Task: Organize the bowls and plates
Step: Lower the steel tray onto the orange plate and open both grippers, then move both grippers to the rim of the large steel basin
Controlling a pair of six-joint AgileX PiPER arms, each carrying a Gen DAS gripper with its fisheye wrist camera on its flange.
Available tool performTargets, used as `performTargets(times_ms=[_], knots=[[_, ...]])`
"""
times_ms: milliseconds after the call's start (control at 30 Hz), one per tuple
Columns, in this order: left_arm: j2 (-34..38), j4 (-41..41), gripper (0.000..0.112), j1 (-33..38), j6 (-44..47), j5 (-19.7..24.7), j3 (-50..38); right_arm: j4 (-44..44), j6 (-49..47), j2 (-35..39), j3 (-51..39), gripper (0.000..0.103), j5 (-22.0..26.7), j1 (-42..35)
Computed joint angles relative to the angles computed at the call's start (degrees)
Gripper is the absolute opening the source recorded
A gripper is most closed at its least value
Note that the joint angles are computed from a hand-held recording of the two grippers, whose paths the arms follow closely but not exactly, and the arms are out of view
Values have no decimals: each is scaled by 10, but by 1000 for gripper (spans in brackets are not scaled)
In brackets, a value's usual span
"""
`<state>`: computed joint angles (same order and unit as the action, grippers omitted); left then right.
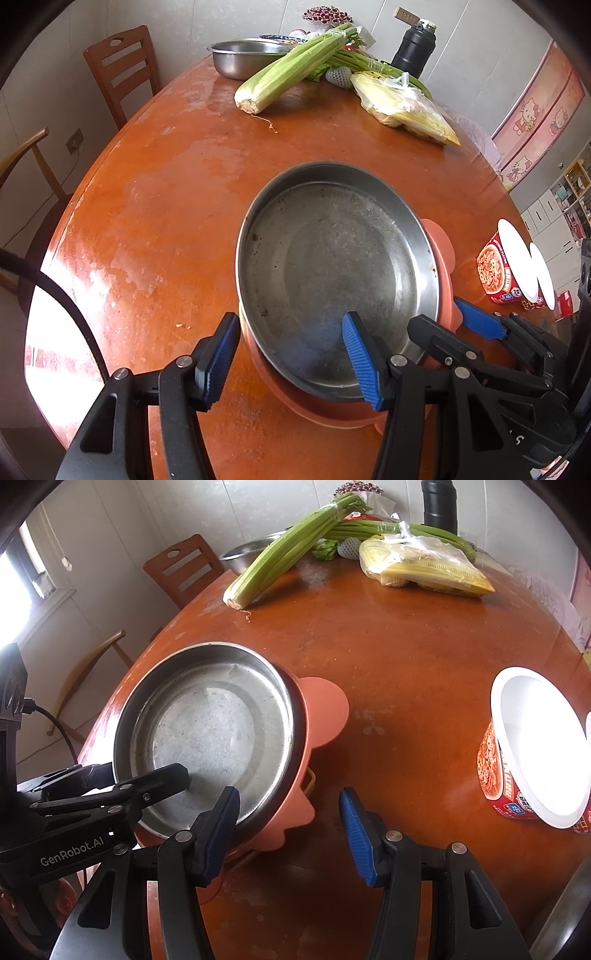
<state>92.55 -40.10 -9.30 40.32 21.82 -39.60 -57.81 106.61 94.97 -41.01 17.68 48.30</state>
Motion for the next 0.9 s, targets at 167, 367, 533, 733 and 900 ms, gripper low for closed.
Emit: performTargets(times_ms=[167,367,533,733,900], knots=[[-17,4,57,13,-2,-4,13,-4,6,2,-7,58,21,11],[-58,-25,58,36,34,3,38,-28,45,-8,-7,57,63,36],[-113,12,60,26,-7,-14,61,-49,76,-36,-6,58,130,74],[-165,9,61,11,-22,-15,81,-47,94,-79,4,58,220,126],[-211,73,62,-35,-105,-23,93,-56,118,-135,31,58,291,175]])
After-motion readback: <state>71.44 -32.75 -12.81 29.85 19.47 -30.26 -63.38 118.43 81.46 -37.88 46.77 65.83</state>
